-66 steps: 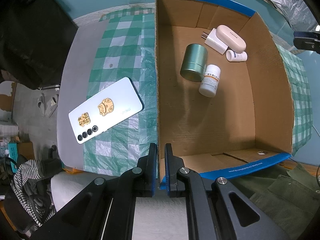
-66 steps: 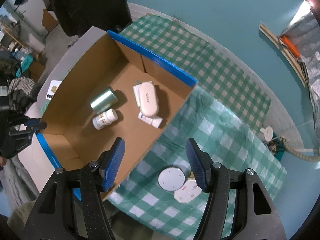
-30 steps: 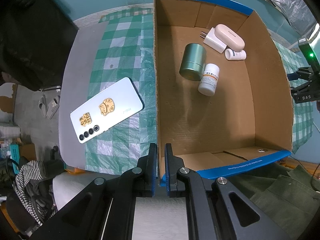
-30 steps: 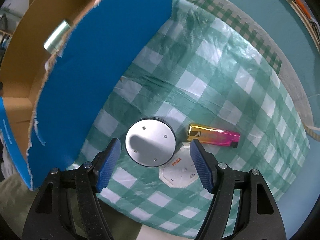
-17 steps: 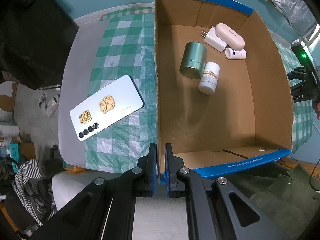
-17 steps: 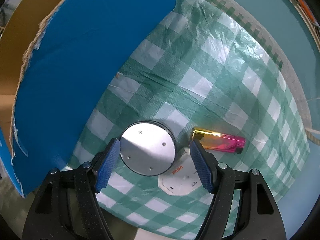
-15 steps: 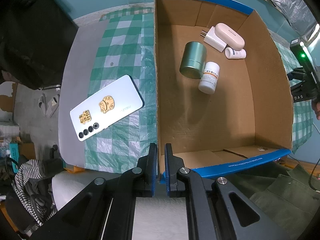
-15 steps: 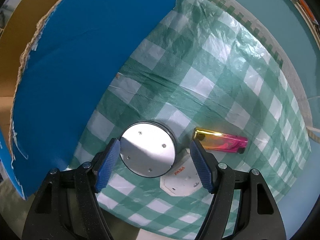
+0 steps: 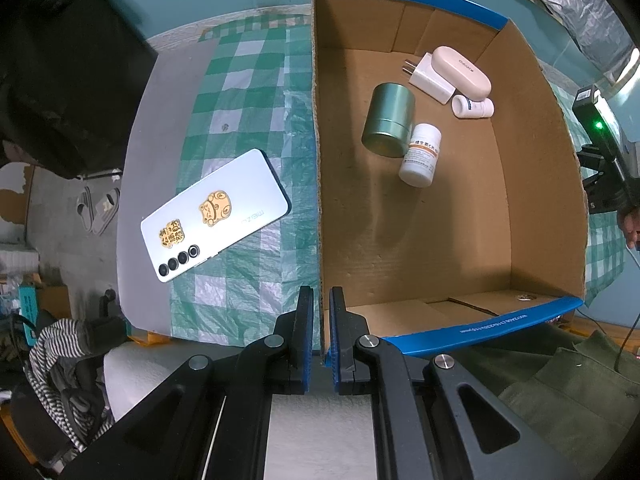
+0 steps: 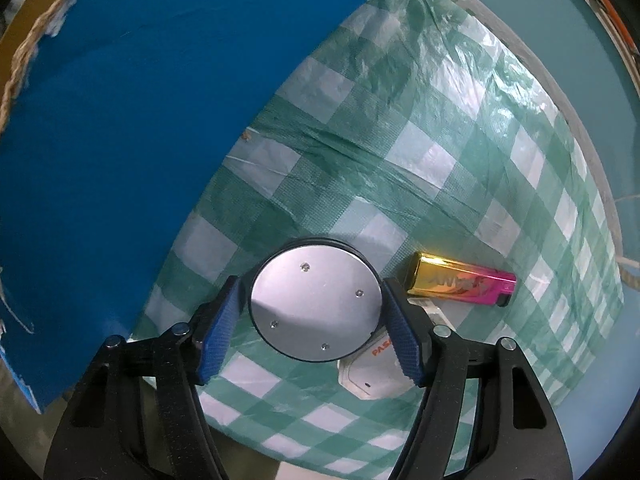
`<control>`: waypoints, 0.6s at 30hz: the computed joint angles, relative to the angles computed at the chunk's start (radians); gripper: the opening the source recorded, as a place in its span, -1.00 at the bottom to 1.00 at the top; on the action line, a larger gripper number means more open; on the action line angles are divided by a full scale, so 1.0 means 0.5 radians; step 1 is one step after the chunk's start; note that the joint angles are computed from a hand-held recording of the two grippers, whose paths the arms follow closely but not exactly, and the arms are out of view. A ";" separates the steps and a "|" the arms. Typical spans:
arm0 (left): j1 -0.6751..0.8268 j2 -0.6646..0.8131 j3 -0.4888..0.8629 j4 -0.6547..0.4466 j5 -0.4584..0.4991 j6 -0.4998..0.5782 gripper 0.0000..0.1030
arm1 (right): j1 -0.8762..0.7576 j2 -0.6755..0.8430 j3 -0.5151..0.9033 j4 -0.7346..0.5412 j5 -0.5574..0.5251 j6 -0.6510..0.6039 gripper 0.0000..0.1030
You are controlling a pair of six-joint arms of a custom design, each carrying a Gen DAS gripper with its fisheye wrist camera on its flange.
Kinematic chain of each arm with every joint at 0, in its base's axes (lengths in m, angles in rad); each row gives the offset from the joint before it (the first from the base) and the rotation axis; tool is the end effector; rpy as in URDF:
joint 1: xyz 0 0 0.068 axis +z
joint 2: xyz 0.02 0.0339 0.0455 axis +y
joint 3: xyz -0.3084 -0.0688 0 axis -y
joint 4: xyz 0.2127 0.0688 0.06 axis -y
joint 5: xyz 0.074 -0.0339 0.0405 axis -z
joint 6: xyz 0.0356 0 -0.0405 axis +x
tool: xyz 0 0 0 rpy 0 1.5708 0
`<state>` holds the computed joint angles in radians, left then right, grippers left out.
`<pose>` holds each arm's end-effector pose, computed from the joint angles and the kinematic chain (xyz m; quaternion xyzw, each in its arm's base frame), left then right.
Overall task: Organize rigid objects
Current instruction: 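Close the right gripper on the white round puck, then lift the puck with the right gripper and carry it over the box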
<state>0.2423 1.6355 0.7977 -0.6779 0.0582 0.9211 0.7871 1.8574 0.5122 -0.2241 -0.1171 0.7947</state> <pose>0.2266 0.0539 0.1940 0.3334 0.9419 -0.0092 0.0390 0.1477 0.1541 0.1061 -0.0037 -0.9983 -0.0417 0.0411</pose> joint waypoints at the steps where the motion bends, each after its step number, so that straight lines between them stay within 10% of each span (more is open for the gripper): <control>1: 0.000 0.000 0.000 0.000 0.000 0.000 -0.86 | 0.002 0.008 -0.011 0.019 -0.003 0.028 0.21; 18: -0.006 0.006 0.005 0.001 0.002 0.000 -0.86 | -0.071 -0.404 -0.087 -0.174 0.024 0.108 0.20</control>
<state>0.2391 1.6386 0.8002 -0.6776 0.0593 0.9210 0.7517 1.6555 0.4686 -0.3113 -0.1051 0.8488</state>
